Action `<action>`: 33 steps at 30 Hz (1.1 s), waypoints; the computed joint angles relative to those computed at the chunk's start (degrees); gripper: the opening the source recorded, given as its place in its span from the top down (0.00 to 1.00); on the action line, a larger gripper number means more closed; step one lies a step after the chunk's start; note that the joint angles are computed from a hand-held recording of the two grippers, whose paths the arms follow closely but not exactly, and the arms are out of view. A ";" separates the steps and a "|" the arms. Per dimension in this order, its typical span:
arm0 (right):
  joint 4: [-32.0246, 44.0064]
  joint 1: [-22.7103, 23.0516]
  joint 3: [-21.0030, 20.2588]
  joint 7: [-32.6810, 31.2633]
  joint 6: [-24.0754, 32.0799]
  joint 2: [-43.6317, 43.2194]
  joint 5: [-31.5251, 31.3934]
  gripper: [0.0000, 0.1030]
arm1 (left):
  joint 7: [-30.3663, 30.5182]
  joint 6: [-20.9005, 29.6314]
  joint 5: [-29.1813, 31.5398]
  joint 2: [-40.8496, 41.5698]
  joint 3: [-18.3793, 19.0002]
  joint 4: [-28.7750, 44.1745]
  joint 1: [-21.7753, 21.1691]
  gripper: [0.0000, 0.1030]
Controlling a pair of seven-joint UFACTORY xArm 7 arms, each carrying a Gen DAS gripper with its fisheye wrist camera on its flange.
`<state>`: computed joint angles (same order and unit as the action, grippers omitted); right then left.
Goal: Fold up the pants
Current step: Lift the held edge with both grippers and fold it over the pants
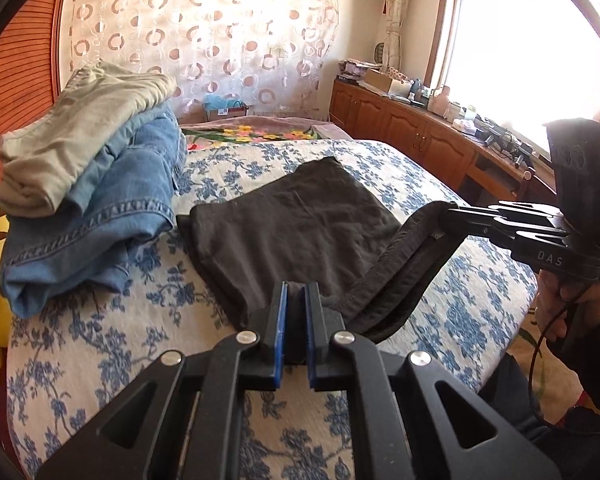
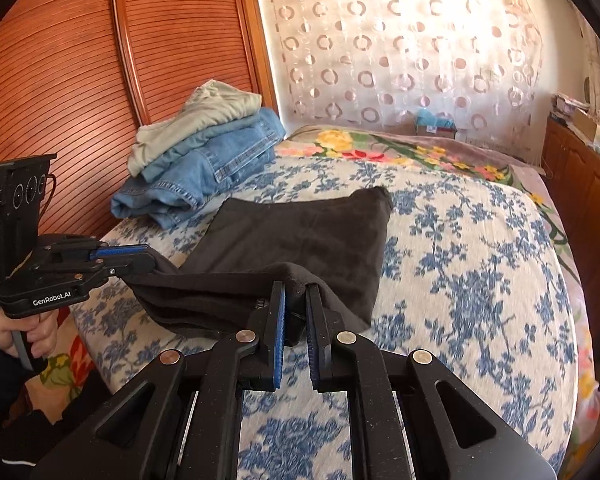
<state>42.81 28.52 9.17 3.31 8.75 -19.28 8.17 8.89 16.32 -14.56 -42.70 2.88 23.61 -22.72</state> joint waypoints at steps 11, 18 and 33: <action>4.75 -1.86 -0.02 -0.45 -0.68 5.48 -1.37 0.94 | 1.78 -2.85 0.24 7.73 0.87 4.87 0.44 0.96; 8.58 -4.17 1.12 0.61 -0.54 9.60 -2.99 0.94 | 3.38 -4.28 -0.38 13.20 1.20 8.74 1.21 0.96; 19.36 -7.84 2.10 10.55 2.24 19.55 -17.02 0.94 | 2.43 -6.05 1.78 22.64 -1.99 16.05 6.13 0.96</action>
<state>62.17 20.68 11.27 13.86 10.99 0.26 -8.85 11.32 10.27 -12.78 -20.07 0.90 39.66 -16.59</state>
